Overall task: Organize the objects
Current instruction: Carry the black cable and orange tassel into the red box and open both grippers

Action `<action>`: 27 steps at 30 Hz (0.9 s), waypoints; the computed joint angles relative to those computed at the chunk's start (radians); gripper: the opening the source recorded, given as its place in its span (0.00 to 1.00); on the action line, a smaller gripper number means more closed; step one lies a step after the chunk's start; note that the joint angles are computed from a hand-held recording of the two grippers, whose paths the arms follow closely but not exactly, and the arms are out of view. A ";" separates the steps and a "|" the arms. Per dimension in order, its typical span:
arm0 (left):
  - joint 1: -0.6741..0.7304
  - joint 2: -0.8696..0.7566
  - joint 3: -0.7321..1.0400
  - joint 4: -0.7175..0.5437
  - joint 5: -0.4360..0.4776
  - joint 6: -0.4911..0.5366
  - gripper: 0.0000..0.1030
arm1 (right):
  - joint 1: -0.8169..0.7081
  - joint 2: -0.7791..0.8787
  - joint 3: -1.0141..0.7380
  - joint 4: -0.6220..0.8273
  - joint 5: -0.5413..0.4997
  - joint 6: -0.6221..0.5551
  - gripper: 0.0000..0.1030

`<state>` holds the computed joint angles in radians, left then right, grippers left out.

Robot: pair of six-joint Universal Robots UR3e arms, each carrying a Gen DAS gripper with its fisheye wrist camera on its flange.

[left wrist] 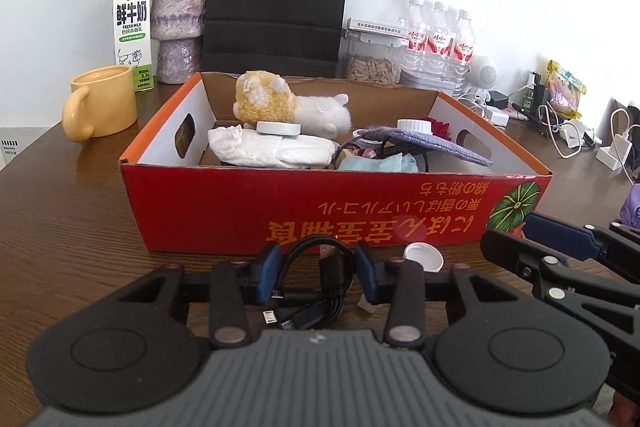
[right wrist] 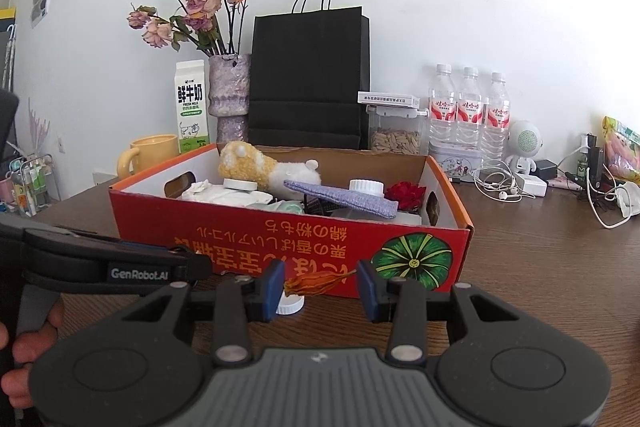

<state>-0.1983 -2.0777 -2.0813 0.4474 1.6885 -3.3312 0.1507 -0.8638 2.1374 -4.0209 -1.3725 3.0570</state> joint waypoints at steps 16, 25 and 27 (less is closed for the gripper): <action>0.046 0.167 -0.094 0.066 -0.032 0.025 0.40 | 0.024 -0.034 -0.038 0.012 -0.001 0.003 0.37; 0.086 0.162 0.018 0.000 -0.054 0.041 0.40 | 0.058 -0.043 -0.256 0.175 -0.018 -0.010 0.37; 0.095 0.135 0.076 -0.025 -0.058 0.047 0.40 | 0.060 -0.021 -0.332 0.227 -0.020 -0.015 0.37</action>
